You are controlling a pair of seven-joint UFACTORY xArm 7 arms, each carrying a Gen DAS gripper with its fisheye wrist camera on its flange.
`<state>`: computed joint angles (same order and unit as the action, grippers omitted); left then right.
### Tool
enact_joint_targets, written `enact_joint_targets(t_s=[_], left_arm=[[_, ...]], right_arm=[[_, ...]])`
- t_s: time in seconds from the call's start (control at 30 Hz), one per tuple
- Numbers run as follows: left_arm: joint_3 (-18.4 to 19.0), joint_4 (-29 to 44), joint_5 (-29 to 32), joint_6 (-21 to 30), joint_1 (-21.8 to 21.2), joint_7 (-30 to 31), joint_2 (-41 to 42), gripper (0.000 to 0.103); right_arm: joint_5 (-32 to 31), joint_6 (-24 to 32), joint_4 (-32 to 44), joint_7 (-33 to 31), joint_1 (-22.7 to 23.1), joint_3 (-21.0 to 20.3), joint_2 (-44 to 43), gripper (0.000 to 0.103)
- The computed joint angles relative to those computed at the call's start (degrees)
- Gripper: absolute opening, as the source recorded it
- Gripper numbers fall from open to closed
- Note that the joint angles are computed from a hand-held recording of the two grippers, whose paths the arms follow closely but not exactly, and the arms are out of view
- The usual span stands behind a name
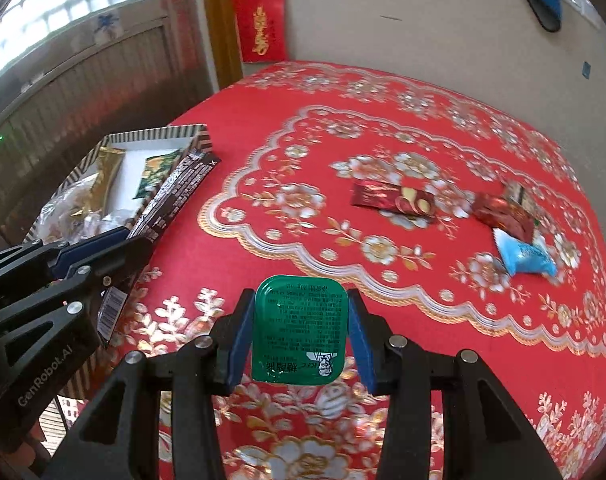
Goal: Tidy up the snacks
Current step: 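Lower both held snacks over the white box and open both grippers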
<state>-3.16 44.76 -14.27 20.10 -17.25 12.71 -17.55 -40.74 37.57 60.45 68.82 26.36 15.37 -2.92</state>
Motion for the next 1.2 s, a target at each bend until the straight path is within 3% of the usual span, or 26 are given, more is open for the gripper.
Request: enact_joint_targets(t_s=[0.63, 1.2], left_arm=[[3.92, -0.96, -1.03, 0.33, 3.56, 2.54, -3.36, 0.016], [7.20, -0.83, -2.45, 0.71, 7.82, 5.21, -2.76, 0.016]], right_arm=[[-1.85, 2.64, 13.46, -3.71, 7.40, -2.31, 10.01, 0.044], [1.07, 3.18, 26.21, -10.38, 14.06, -5.89, 19.89, 0.044]])
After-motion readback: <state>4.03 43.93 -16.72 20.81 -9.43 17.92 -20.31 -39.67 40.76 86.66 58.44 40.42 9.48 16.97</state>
